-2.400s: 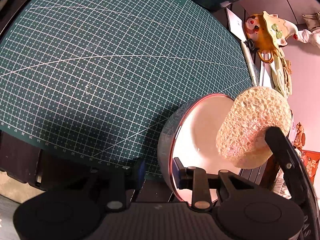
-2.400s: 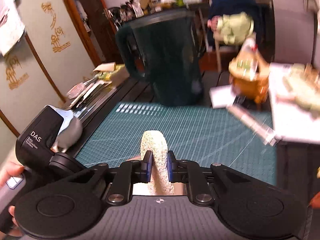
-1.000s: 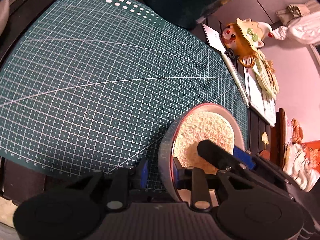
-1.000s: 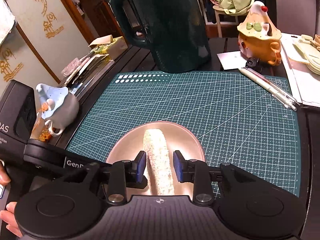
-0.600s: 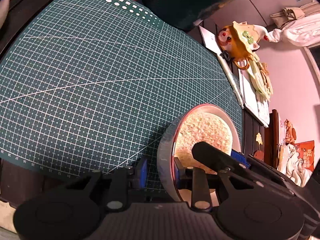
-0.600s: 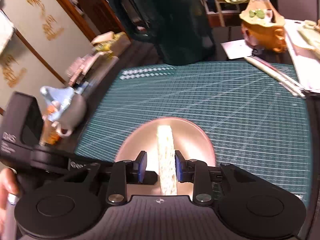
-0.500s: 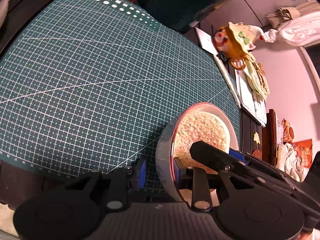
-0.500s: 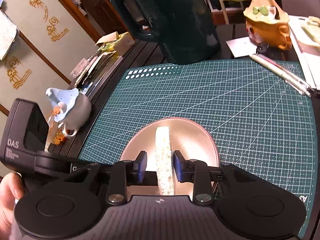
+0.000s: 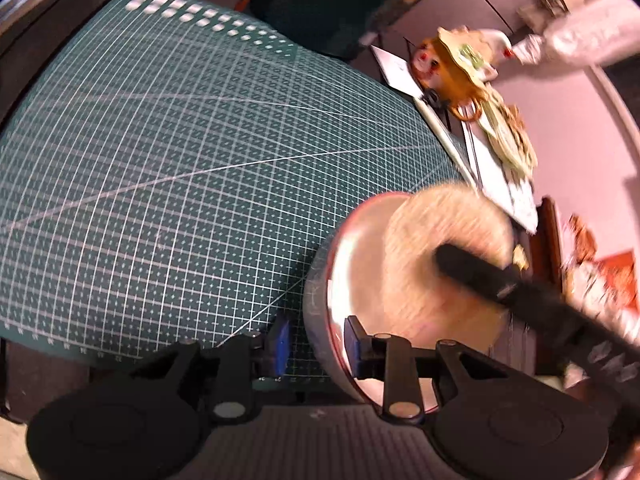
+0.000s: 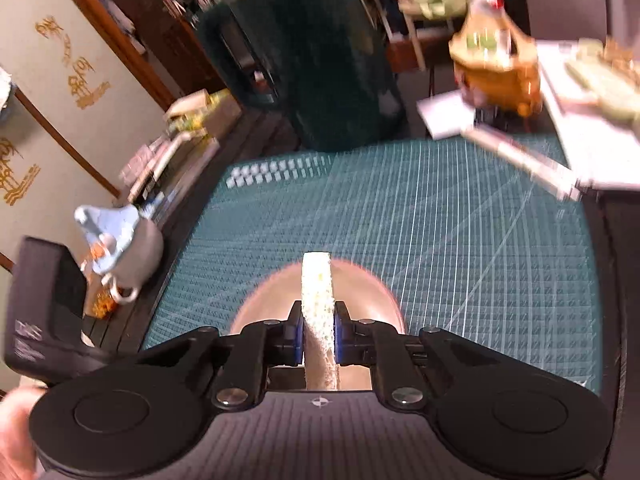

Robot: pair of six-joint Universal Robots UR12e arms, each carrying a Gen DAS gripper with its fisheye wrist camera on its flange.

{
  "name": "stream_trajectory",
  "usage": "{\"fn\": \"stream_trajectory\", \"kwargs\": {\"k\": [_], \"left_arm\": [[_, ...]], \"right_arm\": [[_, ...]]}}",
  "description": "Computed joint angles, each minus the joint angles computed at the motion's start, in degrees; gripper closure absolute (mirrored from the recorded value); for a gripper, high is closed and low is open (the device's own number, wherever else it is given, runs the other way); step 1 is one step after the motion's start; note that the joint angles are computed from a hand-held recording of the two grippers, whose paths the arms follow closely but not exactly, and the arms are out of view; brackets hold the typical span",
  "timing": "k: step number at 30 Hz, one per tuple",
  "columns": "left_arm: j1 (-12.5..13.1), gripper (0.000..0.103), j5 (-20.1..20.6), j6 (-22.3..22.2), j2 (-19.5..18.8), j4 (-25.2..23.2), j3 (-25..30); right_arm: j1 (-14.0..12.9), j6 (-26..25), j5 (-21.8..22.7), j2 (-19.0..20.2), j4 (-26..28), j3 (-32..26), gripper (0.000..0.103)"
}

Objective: Clean bowl
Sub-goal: 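Scrub the bowl's inside with the sponge in the right gripper while the left gripper holds the bowl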

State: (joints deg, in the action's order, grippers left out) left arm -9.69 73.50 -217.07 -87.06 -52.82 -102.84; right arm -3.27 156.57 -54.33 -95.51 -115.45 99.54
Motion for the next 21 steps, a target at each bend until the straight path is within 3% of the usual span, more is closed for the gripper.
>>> {"fn": "stream_trajectory", "kwargs": {"k": [3,4,8,13,17,21], "left_arm": [[0.1,0.079,-0.5,-1.9,0.0,0.5,-0.3],[0.3,0.088,-1.2,-3.4,0.1,1.2,-0.7],[0.6,0.087,-2.2,-7.0,0.3,3.4,-1.8],[0.8,0.086,-3.1,-10.6,0.2,4.6,-2.4],[1.1,0.086,-2.9,-10.3,0.9,4.5,-2.9],[1.0,0.086,-3.1,-11.2,0.6,4.4,-2.6]], "right_arm": [[1.0,-2.0,-3.1,-0.7,-4.1,0.9,0.09],[1.7,-3.5,-4.8,-0.9,-4.6,1.1,0.09],[2.4,-6.4,-6.2,-0.3,-0.9,0.4,0.09],[3.0,-6.0,-8.6,0.3,-1.3,0.6,0.09],[4.0,-6.1,-13.9,-1.1,-8.3,2.1,0.091],[3.2,-5.3,-13.0,-2.8,-13.5,2.9,0.091]]}}
